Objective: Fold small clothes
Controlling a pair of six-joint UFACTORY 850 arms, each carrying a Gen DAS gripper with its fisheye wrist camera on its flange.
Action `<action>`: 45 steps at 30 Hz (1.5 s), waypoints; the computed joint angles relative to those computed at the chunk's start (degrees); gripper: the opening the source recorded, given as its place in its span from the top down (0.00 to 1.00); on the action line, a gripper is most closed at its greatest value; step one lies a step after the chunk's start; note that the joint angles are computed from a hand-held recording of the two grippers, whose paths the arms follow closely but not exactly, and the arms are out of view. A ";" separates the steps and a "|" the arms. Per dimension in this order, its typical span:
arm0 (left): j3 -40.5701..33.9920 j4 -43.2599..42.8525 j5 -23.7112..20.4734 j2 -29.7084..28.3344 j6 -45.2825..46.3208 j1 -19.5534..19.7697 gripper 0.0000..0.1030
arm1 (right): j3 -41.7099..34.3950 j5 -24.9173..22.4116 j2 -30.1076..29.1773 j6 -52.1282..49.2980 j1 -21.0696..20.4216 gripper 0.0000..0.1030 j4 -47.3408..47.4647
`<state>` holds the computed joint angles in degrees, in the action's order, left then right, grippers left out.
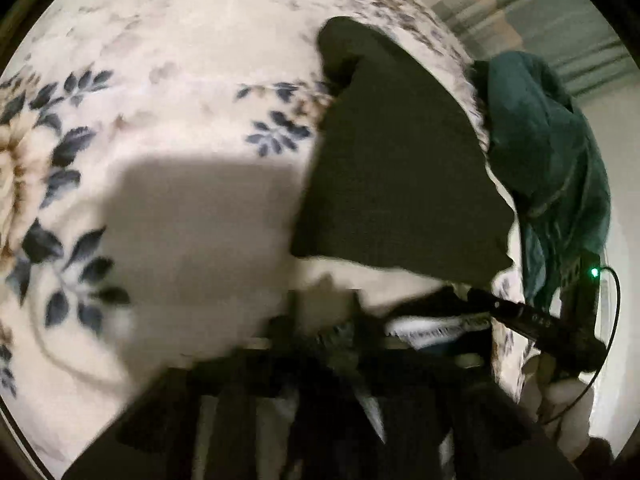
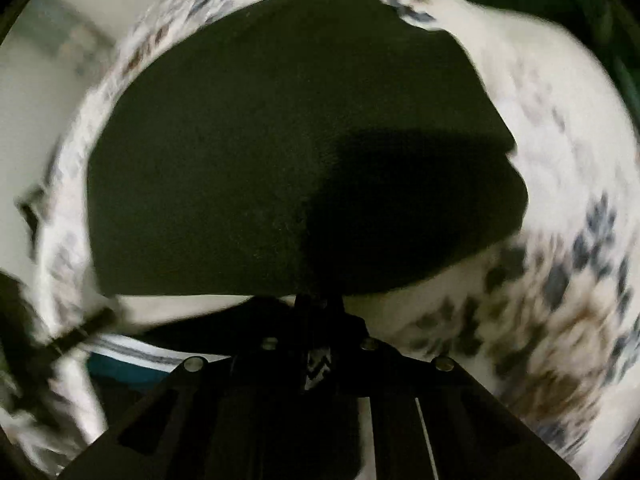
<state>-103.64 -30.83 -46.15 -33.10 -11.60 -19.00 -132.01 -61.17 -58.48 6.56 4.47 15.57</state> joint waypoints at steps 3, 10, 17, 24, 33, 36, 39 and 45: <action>3.11 4.87 2.20 3.82 -1.48 -1.75 0.44 | 9.12 2.11 6.14 -1.70 -1.79 0.53 6.18; 14.81 18.41 4.25 17.05 -13.77 -5.93 0.12 | 38.88 5.89 28.22 -11.25 -4.02 0.14 15.72; 26.86 26.57 -3.42 32.92 -24.23 -12.84 0.06 | 61.63 0.46 48.52 -11.93 -4.81 0.03 16.36; 42.62 22.19 -12.75 48.51 -38.20 -21.25 0.06 | 80.96 -10.51 67.67 -9.77 -8.67 0.02 17.62; 58.22 9.75 -3.29 53.67 -42.08 -31.44 0.06 | 101.45 -11.50 78.18 -14.50 -9.00 0.02 18.38; 59.55 10.60 0.90 53.33 -44.50 -33.65 0.06 | 106.12 -9.87 77.70 -15.64 -8.70 0.02 21.91; 59.35 10.32 2.49 52.90 -44.28 -33.64 0.07 | 109.00 -8.20 79.03 -17.20 -9.60 0.01 25.28; 59.72 10.51 5.29 54.11 -44.93 -35.03 0.66 | 111.33 -7.98 80.44 -19.41 -8.43 0.10 33.24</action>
<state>-43.92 -20.33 -40.86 21.01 -56.52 -54.03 -20.68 -69.14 21.96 -12.84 -3.97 48.81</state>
